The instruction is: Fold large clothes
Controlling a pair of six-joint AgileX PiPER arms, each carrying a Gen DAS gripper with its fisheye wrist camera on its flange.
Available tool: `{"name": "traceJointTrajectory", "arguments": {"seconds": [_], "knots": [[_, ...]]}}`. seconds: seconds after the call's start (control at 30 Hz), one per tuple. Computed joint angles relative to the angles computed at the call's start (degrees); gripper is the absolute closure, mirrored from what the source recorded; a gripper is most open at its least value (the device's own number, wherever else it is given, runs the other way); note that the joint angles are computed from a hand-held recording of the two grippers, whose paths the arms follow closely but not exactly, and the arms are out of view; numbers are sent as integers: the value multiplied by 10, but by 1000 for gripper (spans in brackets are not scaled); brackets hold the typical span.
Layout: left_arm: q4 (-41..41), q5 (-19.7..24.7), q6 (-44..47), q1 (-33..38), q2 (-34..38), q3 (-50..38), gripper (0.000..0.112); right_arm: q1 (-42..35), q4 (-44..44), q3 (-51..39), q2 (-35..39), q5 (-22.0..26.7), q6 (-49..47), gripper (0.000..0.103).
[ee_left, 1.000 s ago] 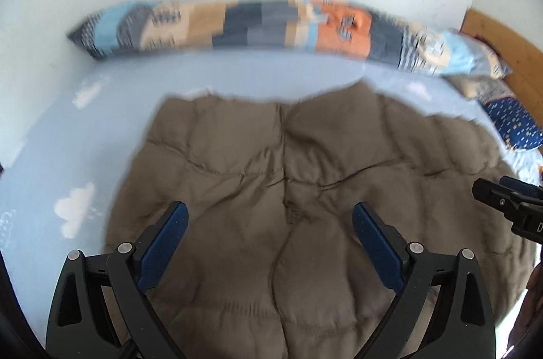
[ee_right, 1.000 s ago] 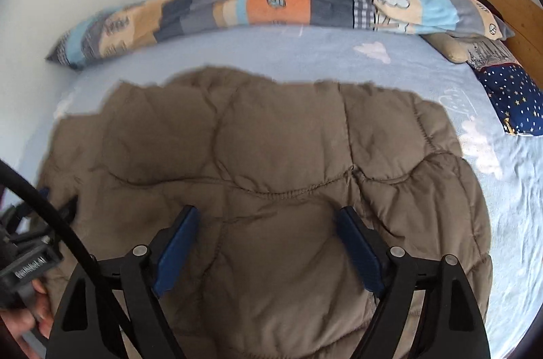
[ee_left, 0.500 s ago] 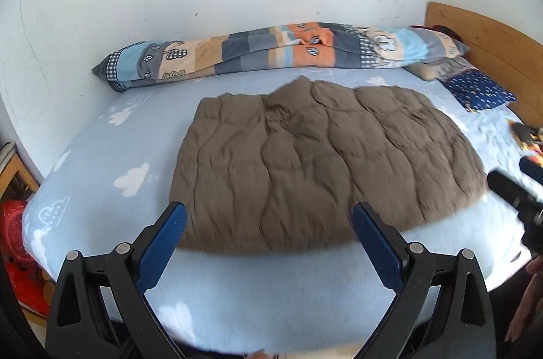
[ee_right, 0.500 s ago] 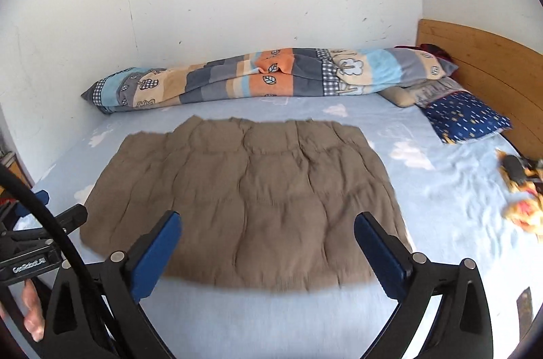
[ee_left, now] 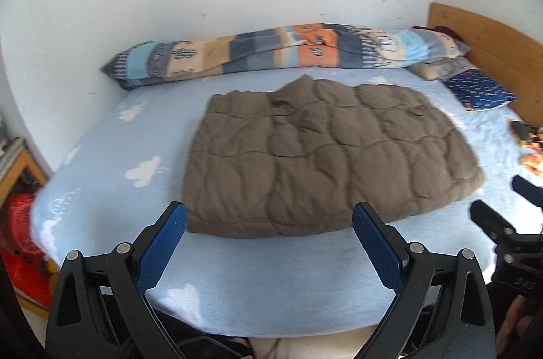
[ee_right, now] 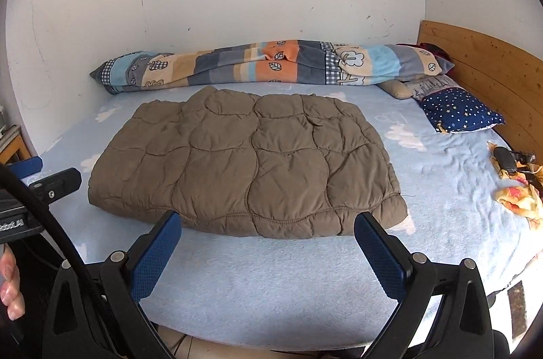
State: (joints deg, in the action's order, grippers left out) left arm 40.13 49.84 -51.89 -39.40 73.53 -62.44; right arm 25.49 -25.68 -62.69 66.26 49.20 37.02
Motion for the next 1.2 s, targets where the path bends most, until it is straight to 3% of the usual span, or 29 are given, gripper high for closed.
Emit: {"name": "traceJointTrajectory", "arguments": {"seconds": [1.2], "knots": [[-25, 10, 23, 36, 21, -6, 15, 22, -20, -6, 27, 6, 16, 0]]}}
